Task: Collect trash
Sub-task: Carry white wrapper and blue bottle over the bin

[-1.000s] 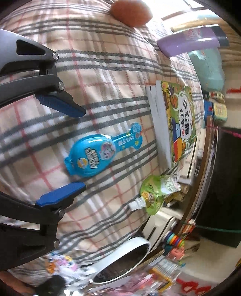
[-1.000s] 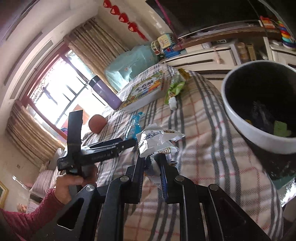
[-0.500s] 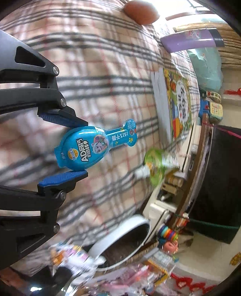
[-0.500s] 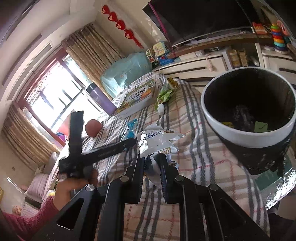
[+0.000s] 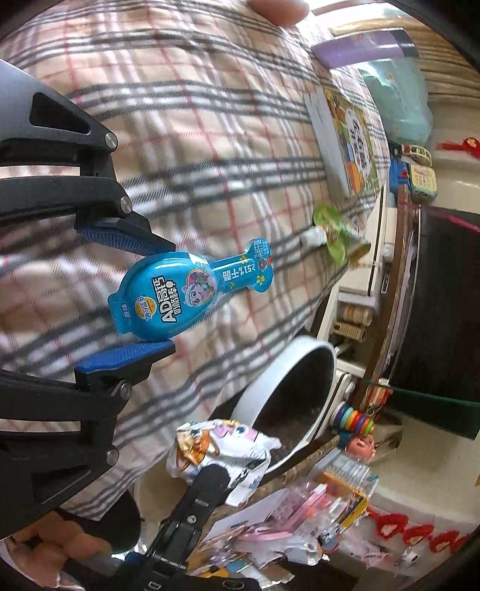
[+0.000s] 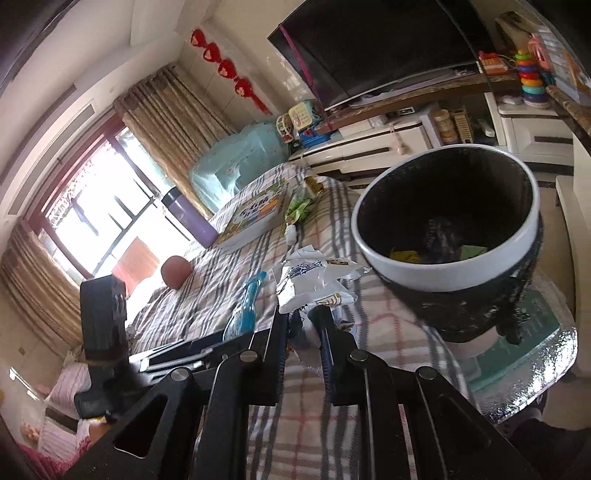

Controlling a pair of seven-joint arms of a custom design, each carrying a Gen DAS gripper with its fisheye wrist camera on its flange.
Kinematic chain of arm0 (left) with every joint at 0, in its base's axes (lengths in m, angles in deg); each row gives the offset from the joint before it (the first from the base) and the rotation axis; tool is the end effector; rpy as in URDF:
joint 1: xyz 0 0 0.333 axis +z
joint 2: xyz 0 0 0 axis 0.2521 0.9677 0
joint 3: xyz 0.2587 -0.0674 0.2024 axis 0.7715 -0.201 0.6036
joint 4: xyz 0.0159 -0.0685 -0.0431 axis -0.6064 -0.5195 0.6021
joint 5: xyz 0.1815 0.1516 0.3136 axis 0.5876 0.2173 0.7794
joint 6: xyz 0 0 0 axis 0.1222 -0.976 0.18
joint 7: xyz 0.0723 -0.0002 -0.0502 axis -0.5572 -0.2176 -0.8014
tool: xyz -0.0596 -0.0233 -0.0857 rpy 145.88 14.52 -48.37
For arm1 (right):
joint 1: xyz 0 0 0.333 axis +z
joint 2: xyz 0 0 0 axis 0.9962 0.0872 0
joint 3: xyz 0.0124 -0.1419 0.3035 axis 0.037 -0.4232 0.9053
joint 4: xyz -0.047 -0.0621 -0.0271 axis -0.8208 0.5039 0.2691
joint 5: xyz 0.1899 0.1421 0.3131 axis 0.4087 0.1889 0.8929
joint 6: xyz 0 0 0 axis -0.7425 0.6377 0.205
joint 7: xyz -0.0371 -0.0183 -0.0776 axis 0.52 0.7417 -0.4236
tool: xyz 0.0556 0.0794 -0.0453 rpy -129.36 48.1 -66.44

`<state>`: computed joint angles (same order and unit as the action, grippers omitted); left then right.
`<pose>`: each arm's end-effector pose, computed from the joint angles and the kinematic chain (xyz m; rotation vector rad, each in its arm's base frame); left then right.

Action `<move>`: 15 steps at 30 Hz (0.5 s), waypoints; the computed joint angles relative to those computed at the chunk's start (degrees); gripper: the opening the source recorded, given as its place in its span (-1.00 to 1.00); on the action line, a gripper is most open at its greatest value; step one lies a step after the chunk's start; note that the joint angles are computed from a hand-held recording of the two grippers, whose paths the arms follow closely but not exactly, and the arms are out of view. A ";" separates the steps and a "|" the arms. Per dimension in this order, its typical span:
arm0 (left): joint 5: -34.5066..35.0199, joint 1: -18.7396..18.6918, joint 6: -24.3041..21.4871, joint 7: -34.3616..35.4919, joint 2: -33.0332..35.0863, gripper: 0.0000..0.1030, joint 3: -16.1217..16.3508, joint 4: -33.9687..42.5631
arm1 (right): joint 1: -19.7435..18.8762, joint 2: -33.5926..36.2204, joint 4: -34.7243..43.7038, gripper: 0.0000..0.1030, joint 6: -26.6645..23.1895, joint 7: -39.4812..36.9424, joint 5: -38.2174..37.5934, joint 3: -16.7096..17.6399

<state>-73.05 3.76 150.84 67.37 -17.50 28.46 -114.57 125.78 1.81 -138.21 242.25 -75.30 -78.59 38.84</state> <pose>0.6824 -0.3353 0.4015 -1.2757 2.5776 -1.0008 0.5170 0.4810 0.3802 -1.0199 1.8598 -0.4039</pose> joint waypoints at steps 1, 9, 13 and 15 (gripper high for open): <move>-0.24 0.15 0.26 0.20 -0.45 -0.14 -0.30 -0.62 | 0.18 -0.39 -0.53 -0.68 -0.40 0.42 -0.16 -0.06; -0.46 -0.19 2.16 1.85 -3.02 -0.14 -1.08 -4.20 | 0.07 -2.61 -3.53 -0.68 -2.98 3.57 -2.36 1.14; -0.51 -0.60 2.94 1.96 -4.19 -0.14 -1.14 -5.79 | -0.46 -3.46 -4.87 -0.68 -3.73 5.05 -3.33 1.92; -0.36 -0.81 3.27 1.92 -4.59 -0.14 -1.03 -6.24 | -0.67 -3.79 -5.38 -0.68 -4.25 5.27 -3.45 2.32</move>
